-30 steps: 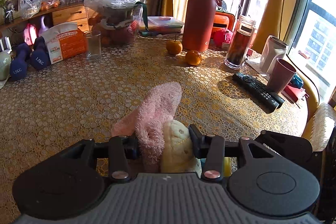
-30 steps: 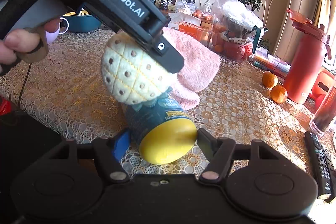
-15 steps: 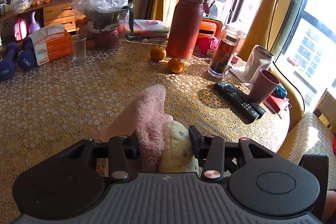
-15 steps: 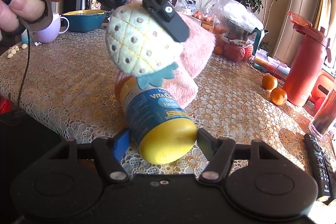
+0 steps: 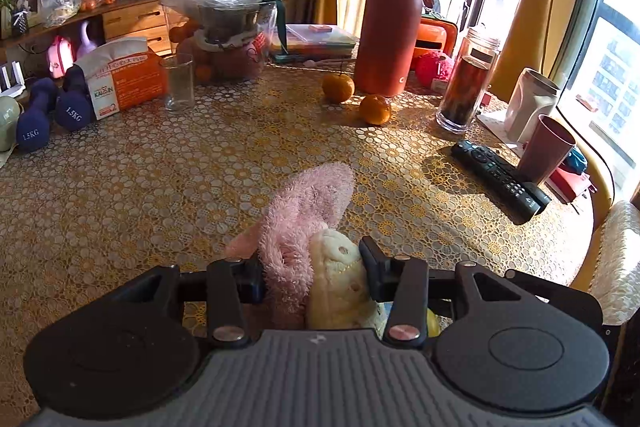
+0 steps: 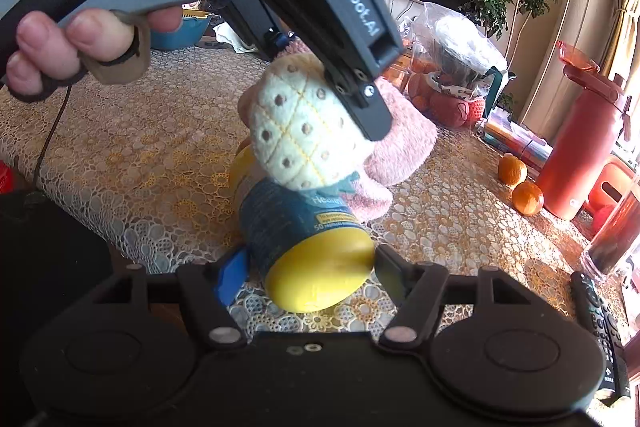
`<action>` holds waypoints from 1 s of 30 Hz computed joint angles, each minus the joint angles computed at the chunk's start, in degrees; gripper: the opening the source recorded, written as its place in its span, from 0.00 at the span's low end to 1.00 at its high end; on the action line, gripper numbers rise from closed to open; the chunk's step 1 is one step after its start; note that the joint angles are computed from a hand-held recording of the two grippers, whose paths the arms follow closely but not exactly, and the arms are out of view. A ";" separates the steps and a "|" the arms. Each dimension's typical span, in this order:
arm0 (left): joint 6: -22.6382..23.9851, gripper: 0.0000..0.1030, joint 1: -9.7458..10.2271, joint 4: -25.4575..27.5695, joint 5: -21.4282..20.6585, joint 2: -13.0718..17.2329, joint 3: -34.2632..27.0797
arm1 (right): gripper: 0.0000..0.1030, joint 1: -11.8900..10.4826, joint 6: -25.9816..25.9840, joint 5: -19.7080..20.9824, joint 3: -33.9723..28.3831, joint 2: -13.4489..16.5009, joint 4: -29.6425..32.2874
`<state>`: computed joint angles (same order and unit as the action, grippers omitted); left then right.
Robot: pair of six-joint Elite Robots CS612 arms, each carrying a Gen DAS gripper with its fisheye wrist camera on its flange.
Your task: Organize objects
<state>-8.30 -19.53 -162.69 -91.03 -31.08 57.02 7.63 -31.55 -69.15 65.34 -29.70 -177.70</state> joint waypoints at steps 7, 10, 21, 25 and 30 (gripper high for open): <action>-2.42 0.44 0.56 -0.11 4.42 -0.61 0.53 | 0.66 0.04 0.34 0.03 -0.04 -0.01 0.02; -2.26 0.44 0.48 -1.00 2.04 -0.76 0.32 | 0.66 0.09 0.40 -0.11 -0.02 -0.01 -0.01; 2.77 0.44 -1.35 1.54 -4.14 1.18 -2.92 | 0.66 0.22 -0.01 -0.35 -0.04 -0.05 0.06; 2.76 0.44 -1.18 2.07 -1.16 2.08 -3.93 | 0.66 0.23 -0.09 -0.34 -0.05 -0.03 -0.01; 0.18 0.44 -0.16 1.58 1.17 1.92 -3.39 | 0.66 0.25 -0.33 -0.30 -0.12 0.08 -0.18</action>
<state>-8.12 -19.70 -161.11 -89.86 -29.16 53.63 7.89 -31.88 -69.45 65.22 -29.62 -177.88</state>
